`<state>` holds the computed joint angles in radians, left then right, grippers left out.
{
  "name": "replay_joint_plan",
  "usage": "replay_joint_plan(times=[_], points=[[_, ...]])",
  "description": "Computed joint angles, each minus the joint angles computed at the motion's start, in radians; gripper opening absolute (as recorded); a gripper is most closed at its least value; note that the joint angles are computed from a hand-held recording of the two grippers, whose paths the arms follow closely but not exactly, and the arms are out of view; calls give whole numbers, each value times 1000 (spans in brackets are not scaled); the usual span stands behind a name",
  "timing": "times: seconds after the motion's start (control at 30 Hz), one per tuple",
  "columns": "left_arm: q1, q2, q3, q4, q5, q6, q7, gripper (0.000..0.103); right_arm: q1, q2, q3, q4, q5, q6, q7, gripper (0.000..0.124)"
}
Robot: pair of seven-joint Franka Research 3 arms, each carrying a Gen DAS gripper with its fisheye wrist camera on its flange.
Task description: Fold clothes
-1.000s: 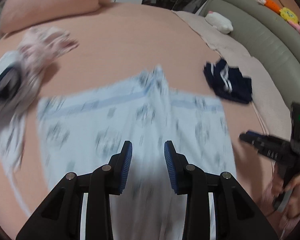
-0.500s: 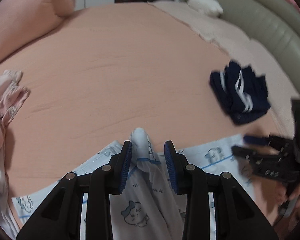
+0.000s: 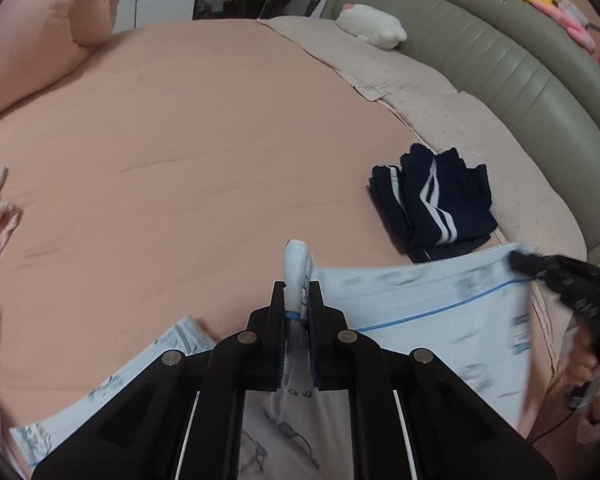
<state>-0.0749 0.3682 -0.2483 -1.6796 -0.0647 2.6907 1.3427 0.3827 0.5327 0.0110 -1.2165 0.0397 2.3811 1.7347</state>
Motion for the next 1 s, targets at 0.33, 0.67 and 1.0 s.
replay_joint_plan(times=[0.33,0.67,1.0], points=[[-76,122,81,143,176,-74,-152,37,-23,135,-26,156,-30,-222,20,19],[-89,-190,-19,-237,89,-20,-107,37,-45,-194,57,-289,114,-20,0,35],[-207,-495,-25,-605,182,-94,-422,37,12,-427,104,-649,143,-43,-41,37]])
